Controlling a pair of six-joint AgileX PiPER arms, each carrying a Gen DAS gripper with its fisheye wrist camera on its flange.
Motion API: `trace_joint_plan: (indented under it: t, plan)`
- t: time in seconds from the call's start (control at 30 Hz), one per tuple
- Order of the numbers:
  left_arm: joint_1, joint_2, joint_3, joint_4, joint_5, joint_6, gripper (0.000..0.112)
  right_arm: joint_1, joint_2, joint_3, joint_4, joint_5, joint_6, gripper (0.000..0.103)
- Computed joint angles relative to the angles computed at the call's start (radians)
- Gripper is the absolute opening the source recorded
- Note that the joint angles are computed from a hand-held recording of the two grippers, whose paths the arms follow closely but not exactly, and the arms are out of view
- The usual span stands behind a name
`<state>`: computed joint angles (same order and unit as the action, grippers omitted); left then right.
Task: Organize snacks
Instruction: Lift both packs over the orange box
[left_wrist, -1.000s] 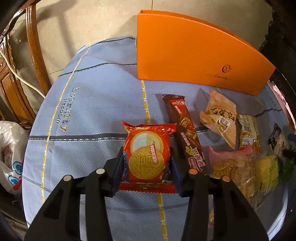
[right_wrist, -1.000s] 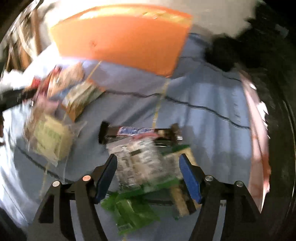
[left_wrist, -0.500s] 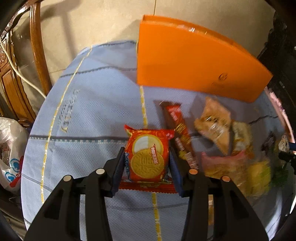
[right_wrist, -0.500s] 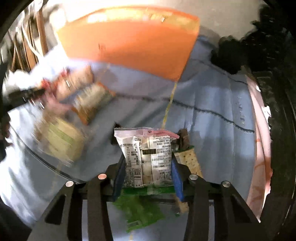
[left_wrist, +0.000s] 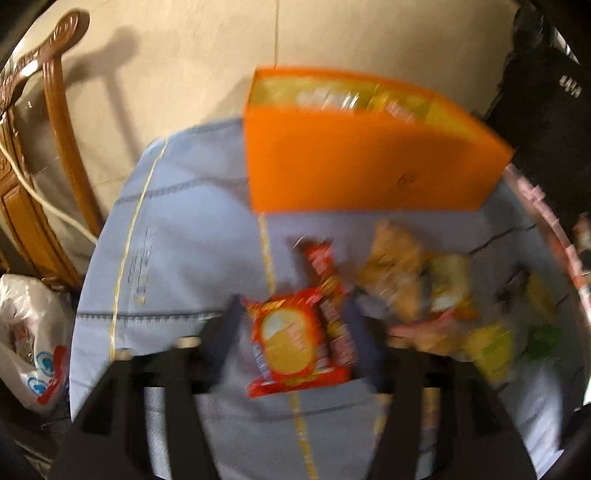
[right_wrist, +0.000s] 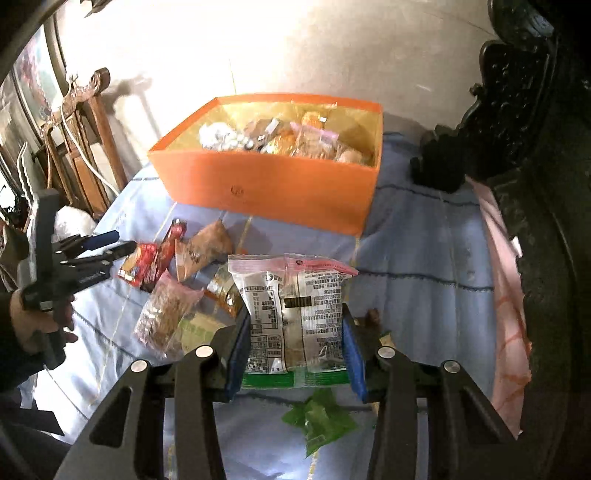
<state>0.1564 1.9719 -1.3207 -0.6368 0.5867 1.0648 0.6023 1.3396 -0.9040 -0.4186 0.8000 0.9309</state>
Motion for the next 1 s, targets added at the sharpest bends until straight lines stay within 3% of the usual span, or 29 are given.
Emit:
trace_joint_plan:
  t: [0.1,0.17,0.2,0.23,0.27,0.67,0.8,1.0]
  plan:
    - [-0.041,0.049,0.047,0.106,-0.186,-0.087,0.089,0.025,0.019,0.023,0.014,-0.009,0.031,0.044]
    - [-0.042,0.087,0.041,0.123,-0.203,-0.13,0.083,0.047,0.026,0.032,0.02,-0.012,0.047,0.044]
    - [-0.028,0.087,0.034,0.072,-0.172,-0.102,0.054,0.053,0.028,0.038,0.021,-0.016,0.051,0.044]
    - [-0.025,0.074,0.044,0.01,-0.148,-0.035,0.044,0.056,0.029,0.039,0.024,-0.014,0.048,0.044]
    - [-0.032,0.064,0.063,-0.012,-0.156,0.006,0.043,0.059,0.029,0.044,0.025,-0.016,0.05,0.044]
    - [0.106,-0.024,0.06,-0.18,0.152,0.162,0.043,0.048,0.021,0.062,0.016,-0.045,0.077,0.044]
    - [0.117,-0.082,0.051,-0.207,0.217,0.163,0.043,0.047,0.021,0.027,0.005,-0.03,0.065,0.045]
    - [0.051,-0.118,-0.093,-0.19,0.288,0.057,0.043,0.021,0.021,-0.118,-0.035,0.034,0.0,0.044]
